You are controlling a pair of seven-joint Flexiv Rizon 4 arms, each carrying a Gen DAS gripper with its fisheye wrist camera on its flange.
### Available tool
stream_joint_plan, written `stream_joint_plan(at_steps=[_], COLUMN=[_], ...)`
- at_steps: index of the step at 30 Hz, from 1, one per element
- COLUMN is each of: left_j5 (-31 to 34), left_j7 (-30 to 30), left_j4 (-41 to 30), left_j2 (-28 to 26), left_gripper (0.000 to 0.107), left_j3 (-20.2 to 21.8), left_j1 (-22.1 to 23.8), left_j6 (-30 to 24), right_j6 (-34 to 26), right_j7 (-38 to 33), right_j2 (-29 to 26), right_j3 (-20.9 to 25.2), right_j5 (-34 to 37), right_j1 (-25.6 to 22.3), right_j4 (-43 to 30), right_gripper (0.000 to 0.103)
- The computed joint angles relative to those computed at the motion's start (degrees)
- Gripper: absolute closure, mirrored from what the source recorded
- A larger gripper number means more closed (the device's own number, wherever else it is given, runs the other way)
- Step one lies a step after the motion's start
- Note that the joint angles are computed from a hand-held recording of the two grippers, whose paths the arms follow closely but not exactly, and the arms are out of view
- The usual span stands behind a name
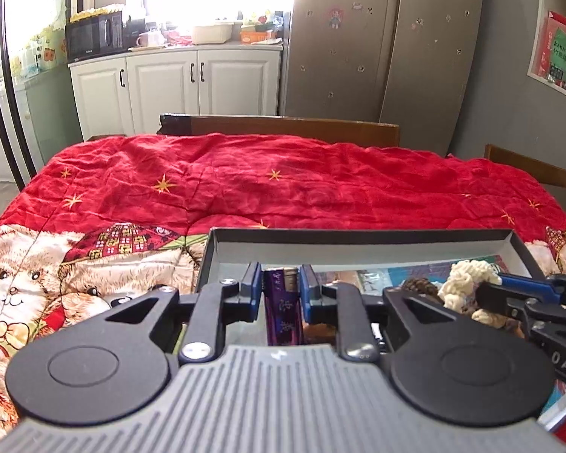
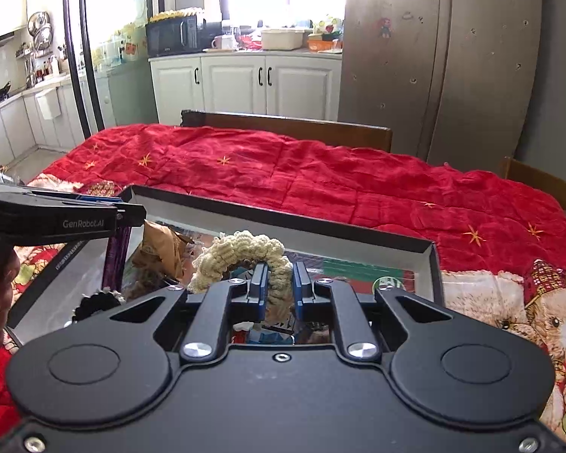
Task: Organize objects
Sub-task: 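Carry the lighter and cream scrunchie into the black box and open both tools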
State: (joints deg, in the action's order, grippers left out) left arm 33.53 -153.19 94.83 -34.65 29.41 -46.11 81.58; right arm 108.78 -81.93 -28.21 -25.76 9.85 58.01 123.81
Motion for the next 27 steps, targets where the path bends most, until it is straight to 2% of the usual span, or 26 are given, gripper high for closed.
stream_joint_plan(at_steps=[6, 16, 18, 20, 23, 27], left_j5=[0.8, 0.5, 0.4, 0.8, 1.6, 2.1], left_j7=[0.3, 1.6, 1.7, 1.0, 0.9, 0.5], left_j4=[-0.6, -0.8, -0.8, -1.0, -1.3, -1.3], left_j2=[-0.4, -0.8, -0.8, -0.9, -0.8, -0.4], left_gripper=[0.083, 0.081, 0.078, 0.061, 0.061, 0.059], left_j3=[-3.8, -6.9, -7.1, -6.3, -6.2, -6.6], left_j1=[3.4, 6.3, 6.5, 5.7, 5.6, 5.9], left_j6=[-1.2, -2.0, -1.9, -2.3, -2.7, -2.9], right_j6=[-0.9, -2.0, -1.9, -1.7, -1.6, -1.1], right_j7=[1.4, 3.0, 3.3, 3.5, 3.6, 3.6], right_j2=[-2.1, -3.0, -3.3, -3.5, -3.5, -3.8], right_j3=[-0.1, 0.2, 0.0, -0.2, -0.4, -0.6], right_j5=[-0.6, -2.7, -3.0, -3.2, -3.2, -2.8], right_j1=[-0.5, -1.5, -1.4, -1.2, -1.0, -0.9], right_j4=[-1.5, -2.5, -2.5, -2.4, -2.4, -2.4], right_gripper=[0.09, 0.088, 0.087, 0.087, 0.084, 0.075])
